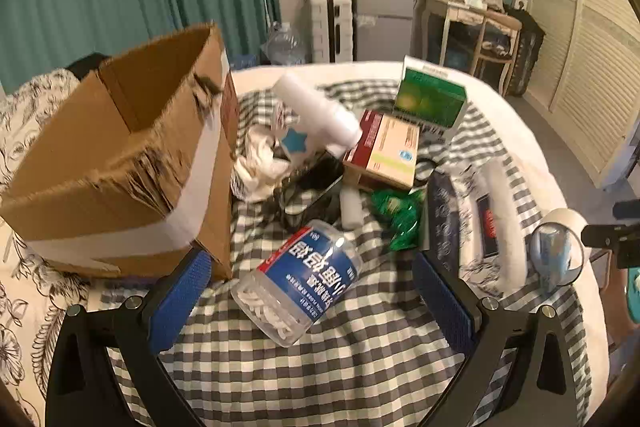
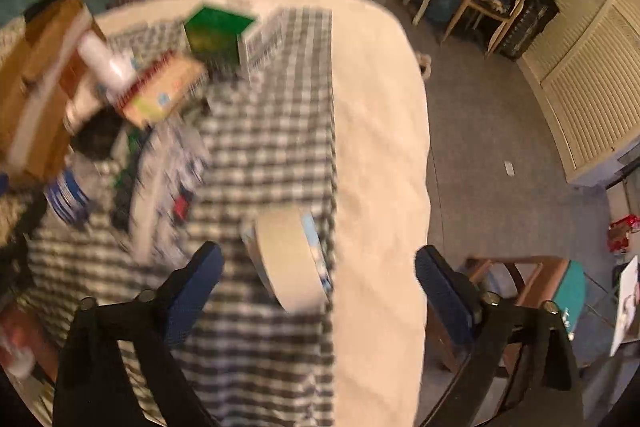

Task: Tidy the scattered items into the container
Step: 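Grasp the clear floss-pick jar with the left tool while the right tool grasps the white tape roll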

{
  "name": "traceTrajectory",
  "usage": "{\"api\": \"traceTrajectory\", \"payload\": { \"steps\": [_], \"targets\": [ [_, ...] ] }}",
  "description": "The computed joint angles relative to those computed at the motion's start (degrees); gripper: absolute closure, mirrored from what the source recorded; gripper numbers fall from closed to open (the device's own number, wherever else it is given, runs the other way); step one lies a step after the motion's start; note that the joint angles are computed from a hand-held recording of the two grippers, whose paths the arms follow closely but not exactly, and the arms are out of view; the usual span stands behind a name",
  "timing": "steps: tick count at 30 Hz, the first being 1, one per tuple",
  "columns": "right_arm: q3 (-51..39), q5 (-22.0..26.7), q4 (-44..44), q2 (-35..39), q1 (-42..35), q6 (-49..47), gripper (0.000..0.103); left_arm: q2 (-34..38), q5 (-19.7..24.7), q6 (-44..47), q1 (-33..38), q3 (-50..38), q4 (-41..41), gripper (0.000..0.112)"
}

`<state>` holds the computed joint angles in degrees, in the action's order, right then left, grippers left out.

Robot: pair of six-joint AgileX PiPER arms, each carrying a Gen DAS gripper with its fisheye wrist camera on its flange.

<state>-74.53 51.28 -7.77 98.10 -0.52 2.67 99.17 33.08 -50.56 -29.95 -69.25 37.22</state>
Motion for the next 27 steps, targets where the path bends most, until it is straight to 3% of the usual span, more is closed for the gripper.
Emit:
{"api": "traceTrajectory", "payload": {
  "steps": [2,7,9,10,11,16,18,25,27],
  "targets": [
    [-0.6,1.4,0.5,1.4,-0.6,-1.0,0.023,0.8,0.0,0.2,0.2,-0.1,-0.5,0.009],
    [-2.5,3.7,-0.6,4.7,-1.0,-1.0,0.028,3.0,0.1,1.8,0.8,-1.2,-1.1,0.009],
    [-2.9,4.4,-1.2,5.9,-0.6,-0.9,0.042,4.1,0.3,3.5,1.3,-2.1,-2.8,0.009],
    [-3.2,4.9,-1.3,6.1,-0.5,-0.8,0.062,4.5,0.5,3.6,1.4,-2.4,-3.1,0.009],
    [-3.5,5.2,-1.1,6.2,-0.6,-0.7,0.075,4.7,0.6,4.0,1.5,-2.7,-3.5,0.009],
    [-4.2,3.5,2.7,3.9,-1.3,-1.6,0.076,5.8,1.0,5.3,2.1,-4.0,-4.7,0.009],
    [-4.3,3.2,11.9,2.6,-4.1,-7.5,0.076,6.0,1.0,5.7,2.4,-4.3,-5.1,0.009],
    [-8.0,14.1,41.4,8.6,-15.0,-21.7,0.077,7.9,2.8,8.2,3.3,-6.4,-8.1,0.009],
    [-8.2,16.1,45.7,9.7,-16.6,-21.7,0.077,8.7,3.6,8.5,3.2,-6.9,-8.1,0.009]
  ]
}}
